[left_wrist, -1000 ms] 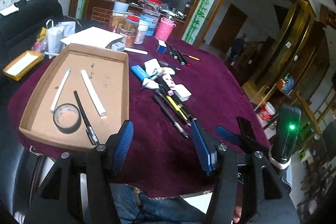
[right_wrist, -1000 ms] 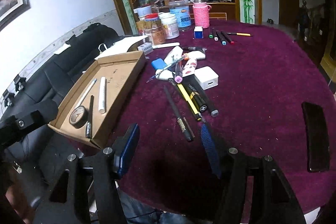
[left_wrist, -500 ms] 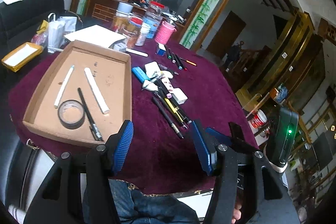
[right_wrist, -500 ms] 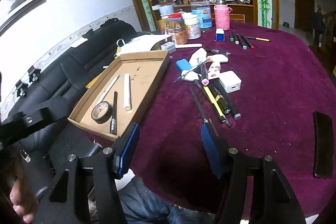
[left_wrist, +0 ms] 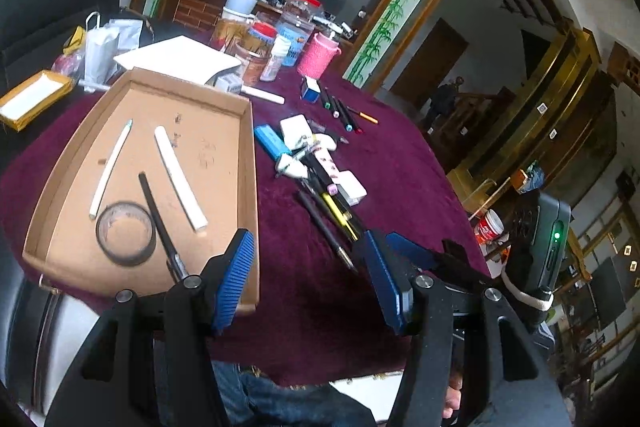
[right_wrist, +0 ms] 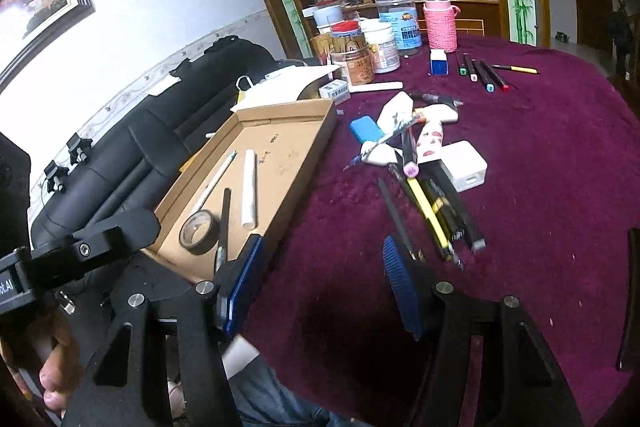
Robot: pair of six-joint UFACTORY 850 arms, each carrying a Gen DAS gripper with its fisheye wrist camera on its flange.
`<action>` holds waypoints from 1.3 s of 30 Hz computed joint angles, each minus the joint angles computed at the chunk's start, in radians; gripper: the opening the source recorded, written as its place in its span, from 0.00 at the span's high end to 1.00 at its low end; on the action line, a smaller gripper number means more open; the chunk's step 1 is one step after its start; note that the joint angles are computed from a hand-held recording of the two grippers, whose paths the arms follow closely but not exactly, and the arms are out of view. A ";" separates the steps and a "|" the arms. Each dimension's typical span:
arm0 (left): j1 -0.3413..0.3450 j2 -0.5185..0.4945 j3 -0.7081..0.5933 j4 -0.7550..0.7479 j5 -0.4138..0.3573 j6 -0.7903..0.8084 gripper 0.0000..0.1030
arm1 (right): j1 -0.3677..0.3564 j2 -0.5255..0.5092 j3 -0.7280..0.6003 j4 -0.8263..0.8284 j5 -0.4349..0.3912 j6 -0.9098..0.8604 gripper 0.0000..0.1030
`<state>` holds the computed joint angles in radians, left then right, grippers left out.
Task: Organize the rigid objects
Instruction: 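Move both open tools back over the pen pile, then grasp a black pen with the left tool while the right tool grasps a yellow pen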
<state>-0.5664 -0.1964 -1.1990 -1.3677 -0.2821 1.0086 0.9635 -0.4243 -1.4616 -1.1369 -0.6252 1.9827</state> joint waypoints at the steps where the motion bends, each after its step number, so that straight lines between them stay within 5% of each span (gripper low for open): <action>1: -0.007 -0.014 -0.011 0.016 0.027 -0.003 0.46 | -0.008 0.002 0.005 -0.004 0.015 0.002 0.45; 4: -0.008 -0.067 -0.064 0.219 0.024 -0.187 0.46 | -0.026 0.014 0.026 -0.019 0.063 0.017 0.45; 7: 0.010 -0.115 -0.111 0.214 -0.063 -0.220 0.46 | -0.050 0.028 0.056 -0.010 0.136 0.014 0.44; 11: 0.001 -0.138 -0.141 0.275 -0.065 -0.272 0.46 | -0.079 0.042 0.094 0.002 0.199 0.024 0.44; 22: -0.047 -0.247 -0.277 0.548 -0.118 -0.539 0.46 | -0.127 0.085 0.162 0.133 0.216 -0.150 0.45; 29: -0.064 -0.317 -0.366 0.719 -0.175 -0.726 0.59 | -0.188 0.092 0.191 0.253 0.294 -0.274 0.66; 35: -0.057 -0.332 -0.396 0.774 -0.181 -0.804 0.59 | -0.196 0.008 0.067 0.457 0.208 -0.574 0.79; 39: -0.059 -0.336 -0.409 0.796 -0.179 -0.810 0.59 | -0.179 -0.045 -0.005 0.448 0.109 -0.627 0.82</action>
